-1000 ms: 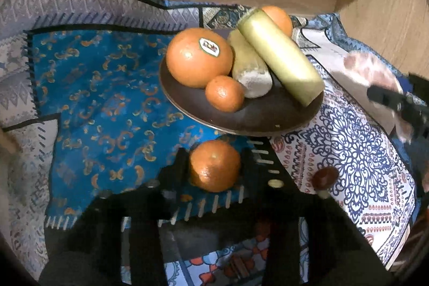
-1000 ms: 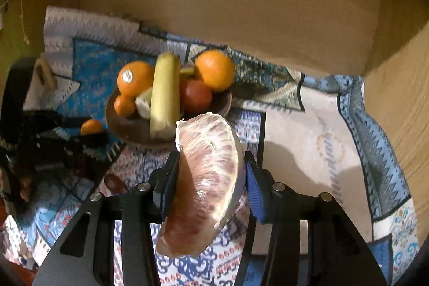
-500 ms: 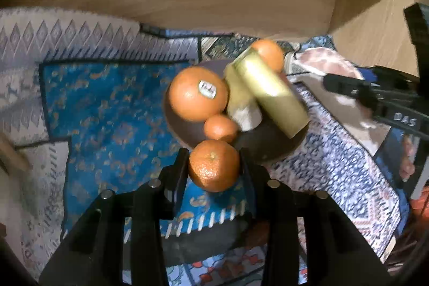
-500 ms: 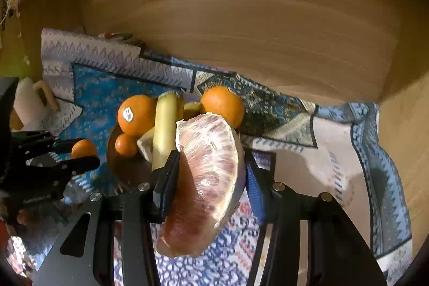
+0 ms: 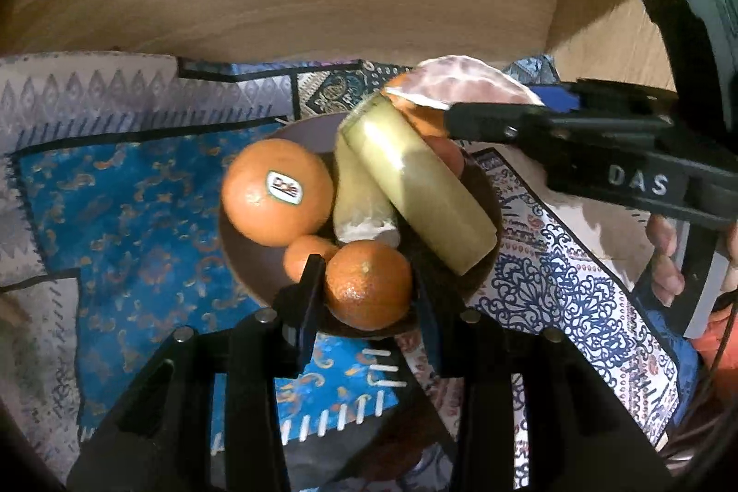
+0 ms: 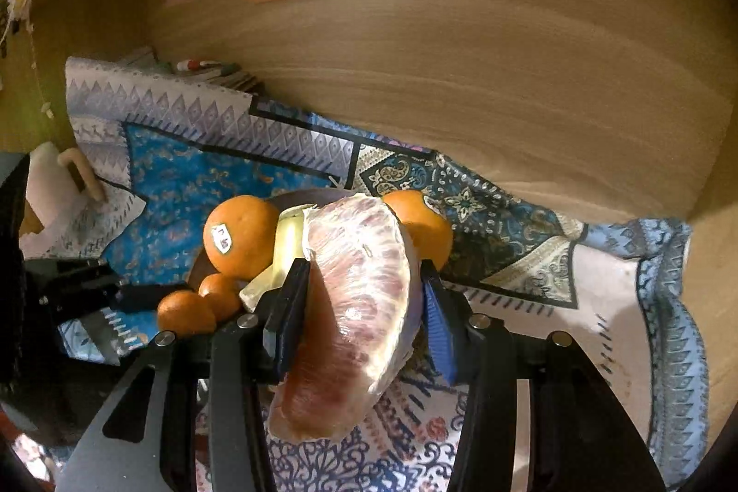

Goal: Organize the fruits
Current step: 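Set the pomelo wedge on the plate with the right tool while the left tool places the mandarin, then grasp a brown date with the left tool while the right tool grasps another date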

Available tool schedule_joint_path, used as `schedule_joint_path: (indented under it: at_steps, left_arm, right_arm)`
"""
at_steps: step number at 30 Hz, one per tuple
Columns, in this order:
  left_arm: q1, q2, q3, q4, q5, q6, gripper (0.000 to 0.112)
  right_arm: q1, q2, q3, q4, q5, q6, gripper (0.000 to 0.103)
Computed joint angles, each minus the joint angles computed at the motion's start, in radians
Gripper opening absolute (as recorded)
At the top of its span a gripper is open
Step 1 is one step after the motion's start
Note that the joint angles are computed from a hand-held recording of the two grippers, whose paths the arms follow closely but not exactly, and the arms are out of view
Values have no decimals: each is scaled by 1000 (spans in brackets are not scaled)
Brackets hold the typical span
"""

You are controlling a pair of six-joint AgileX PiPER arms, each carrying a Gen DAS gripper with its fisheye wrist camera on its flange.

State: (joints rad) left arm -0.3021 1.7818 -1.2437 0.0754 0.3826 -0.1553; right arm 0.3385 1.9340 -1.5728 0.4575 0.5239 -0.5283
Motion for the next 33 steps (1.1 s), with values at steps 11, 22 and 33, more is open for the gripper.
schedule_joint_path:
  at_steps: [11,22,33]
  left_arm:
    - [-36,33,-15,180,-26,-169,38]
    - [-28,-28,38,162,-30,-166,38]
    - [29,-233,211,175,-92,-192,44]
  right_arm:
    - [-11,56,-51,-5,40,-3,44]
    - [-7,13,-8,-4,-18,-9,55]
    - [45,-200,226,-38,-140,17,60]
